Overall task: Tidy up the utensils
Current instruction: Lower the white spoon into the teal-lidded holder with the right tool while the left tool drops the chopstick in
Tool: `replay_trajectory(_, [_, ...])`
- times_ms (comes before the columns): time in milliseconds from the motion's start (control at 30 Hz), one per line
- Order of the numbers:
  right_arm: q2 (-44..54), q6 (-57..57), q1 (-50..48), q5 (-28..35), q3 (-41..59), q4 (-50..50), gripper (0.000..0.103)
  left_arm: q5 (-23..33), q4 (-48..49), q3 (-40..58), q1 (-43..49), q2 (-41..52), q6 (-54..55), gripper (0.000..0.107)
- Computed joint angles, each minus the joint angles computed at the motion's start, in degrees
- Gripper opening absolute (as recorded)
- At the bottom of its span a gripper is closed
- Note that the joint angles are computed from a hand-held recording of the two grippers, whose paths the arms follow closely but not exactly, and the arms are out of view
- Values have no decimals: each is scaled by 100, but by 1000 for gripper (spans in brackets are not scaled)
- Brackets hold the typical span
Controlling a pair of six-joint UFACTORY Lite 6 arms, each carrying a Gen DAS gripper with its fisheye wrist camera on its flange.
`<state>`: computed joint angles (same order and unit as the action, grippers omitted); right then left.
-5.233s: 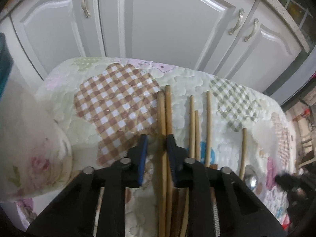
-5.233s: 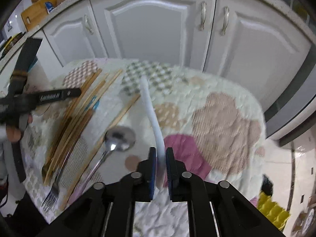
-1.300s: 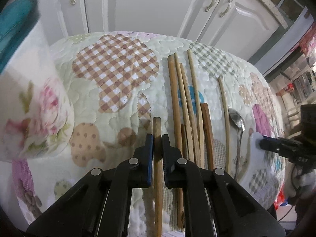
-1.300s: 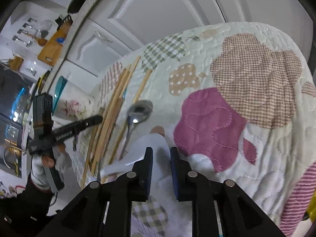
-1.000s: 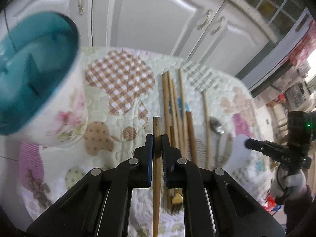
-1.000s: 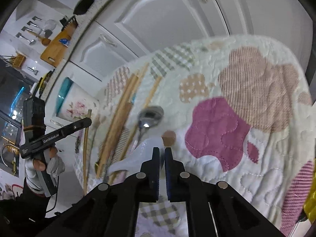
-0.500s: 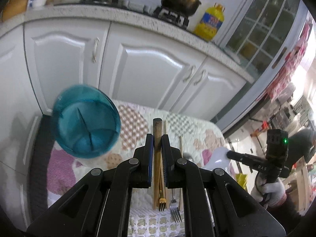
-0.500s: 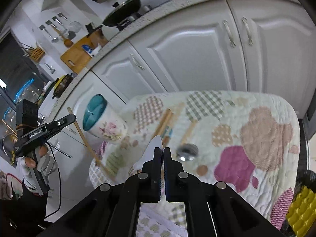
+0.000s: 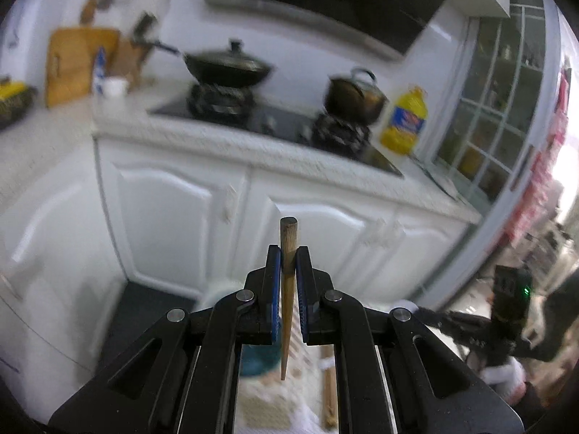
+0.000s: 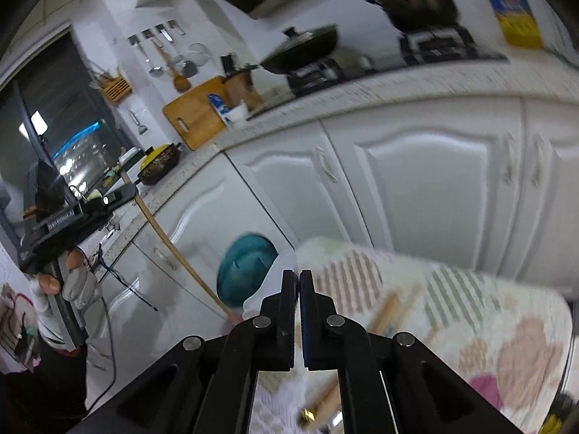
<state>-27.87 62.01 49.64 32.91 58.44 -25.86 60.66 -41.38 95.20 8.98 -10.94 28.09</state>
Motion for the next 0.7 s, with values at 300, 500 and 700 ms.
replay_trajectory(300, [3318,-698,170,863,3135,-722,2,-1723,954,-496,-312,306,-248,7])
replay_trajectory(500, [4906,-1463,342,1482,4577,-742,2,-2235,924,-1492,-435,331,-22,7])
replay_trajectory(700, [5089,-1583,-7,732,4055,103,2,-2371,1068,-2049,-645,334,-172,7])
